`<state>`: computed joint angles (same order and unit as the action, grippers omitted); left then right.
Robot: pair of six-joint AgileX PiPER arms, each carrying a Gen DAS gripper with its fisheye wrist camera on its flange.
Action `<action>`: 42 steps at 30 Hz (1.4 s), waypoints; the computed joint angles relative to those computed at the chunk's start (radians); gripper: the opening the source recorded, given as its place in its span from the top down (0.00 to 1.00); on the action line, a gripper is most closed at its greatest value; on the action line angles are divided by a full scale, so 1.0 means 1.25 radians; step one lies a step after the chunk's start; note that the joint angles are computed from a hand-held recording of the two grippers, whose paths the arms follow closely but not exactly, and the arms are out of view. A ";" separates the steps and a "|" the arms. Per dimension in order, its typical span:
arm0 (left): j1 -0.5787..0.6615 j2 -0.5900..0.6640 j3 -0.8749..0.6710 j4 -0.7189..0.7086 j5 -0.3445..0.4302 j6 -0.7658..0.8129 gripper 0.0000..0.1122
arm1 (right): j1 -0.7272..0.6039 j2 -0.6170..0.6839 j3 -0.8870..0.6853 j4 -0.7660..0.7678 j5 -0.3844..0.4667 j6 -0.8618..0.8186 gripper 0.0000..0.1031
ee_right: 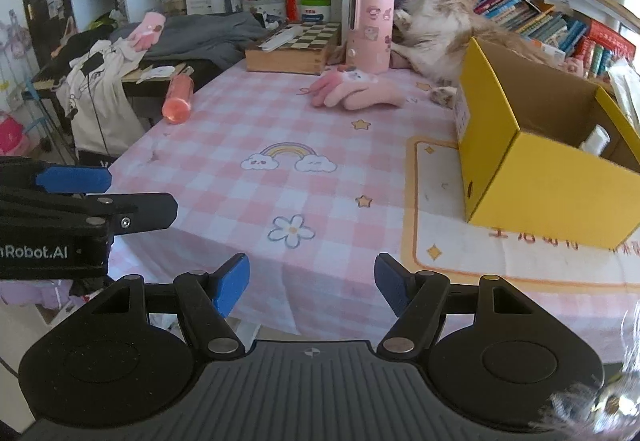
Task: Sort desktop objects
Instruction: 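Move the left tool toward the pink knitted glove on the table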
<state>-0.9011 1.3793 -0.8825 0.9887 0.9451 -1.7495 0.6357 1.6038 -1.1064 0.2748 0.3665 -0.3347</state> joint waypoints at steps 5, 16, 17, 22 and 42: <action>0.072 0.057 -0.058 0.008 -0.042 0.069 0.33 | -0.040 0.074 -0.092 0.060 0.029 -0.080 0.35; 0.274 0.195 -0.232 -0.038 -0.142 0.227 0.33 | -0.113 0.284 -0.385 0.202 0.166 -0.238 0.35; 0.288 0.210 -0.252 -0.042 -0.149 0.247 0.33 | -0.119 0.305 -0.417 0.210 0.187 -0.243 0.35; 0.357 0.288 -0.352 -0.081 -0.184 0.363 0.32 | -0.129 0.385 -0.542 0.213 0.243 -0.246 0.35; 0.553 0.647 -0.784 -0.514 -0.264 0.977 0.26 | -0.112 0.672 -1.021 0.069 0.448 -0.110 0.31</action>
<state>-0.2103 2.1875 -1.8625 0.3464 0.6151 -0.5287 0.4963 2.4432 -2.3831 0.3607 0.9261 -0.4722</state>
